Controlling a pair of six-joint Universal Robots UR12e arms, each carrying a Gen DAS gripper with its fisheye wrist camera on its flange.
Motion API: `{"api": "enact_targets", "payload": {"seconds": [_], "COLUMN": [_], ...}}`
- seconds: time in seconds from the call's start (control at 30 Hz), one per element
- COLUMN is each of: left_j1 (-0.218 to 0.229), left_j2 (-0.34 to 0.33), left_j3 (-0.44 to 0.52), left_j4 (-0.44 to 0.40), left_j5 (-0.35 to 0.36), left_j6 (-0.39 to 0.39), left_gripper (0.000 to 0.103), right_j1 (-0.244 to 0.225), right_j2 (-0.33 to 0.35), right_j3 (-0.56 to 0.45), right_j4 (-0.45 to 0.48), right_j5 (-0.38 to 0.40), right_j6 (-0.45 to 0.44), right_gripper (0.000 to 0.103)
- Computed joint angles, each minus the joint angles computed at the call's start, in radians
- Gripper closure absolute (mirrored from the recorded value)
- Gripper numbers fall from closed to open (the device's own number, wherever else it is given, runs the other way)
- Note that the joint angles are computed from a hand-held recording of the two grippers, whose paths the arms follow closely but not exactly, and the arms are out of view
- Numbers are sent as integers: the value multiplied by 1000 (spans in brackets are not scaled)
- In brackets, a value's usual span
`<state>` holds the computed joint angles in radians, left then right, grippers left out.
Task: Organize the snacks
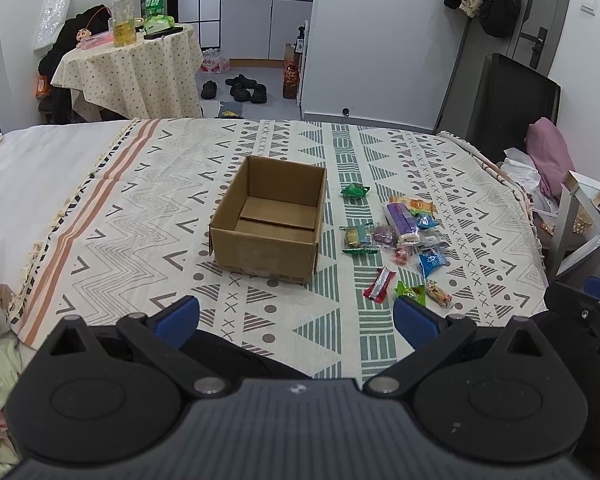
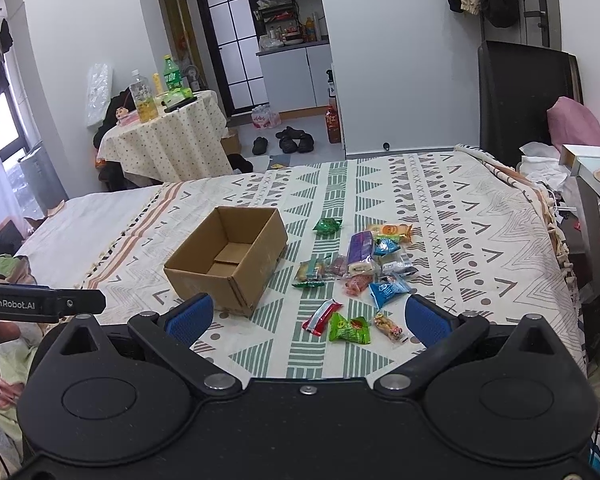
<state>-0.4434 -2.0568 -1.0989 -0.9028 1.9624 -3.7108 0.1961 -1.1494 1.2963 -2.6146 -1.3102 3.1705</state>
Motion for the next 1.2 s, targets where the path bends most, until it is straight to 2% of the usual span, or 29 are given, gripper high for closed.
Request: {"api": "enact_targets", "payload": {"seconds": [1.2], "left_j1": [-10], "left_j2": [-23], "left_j3": [32], "left_j4": [-2], "left_j5": [-9], "left_j6": [3], "left_gripper": [0], "right_j1": [-6], "right_j2": [9], "right_j3": [-15], "right_j4": [7], "right_j5": [1], "right_j6": [-24], "right_gripper": [0]}}
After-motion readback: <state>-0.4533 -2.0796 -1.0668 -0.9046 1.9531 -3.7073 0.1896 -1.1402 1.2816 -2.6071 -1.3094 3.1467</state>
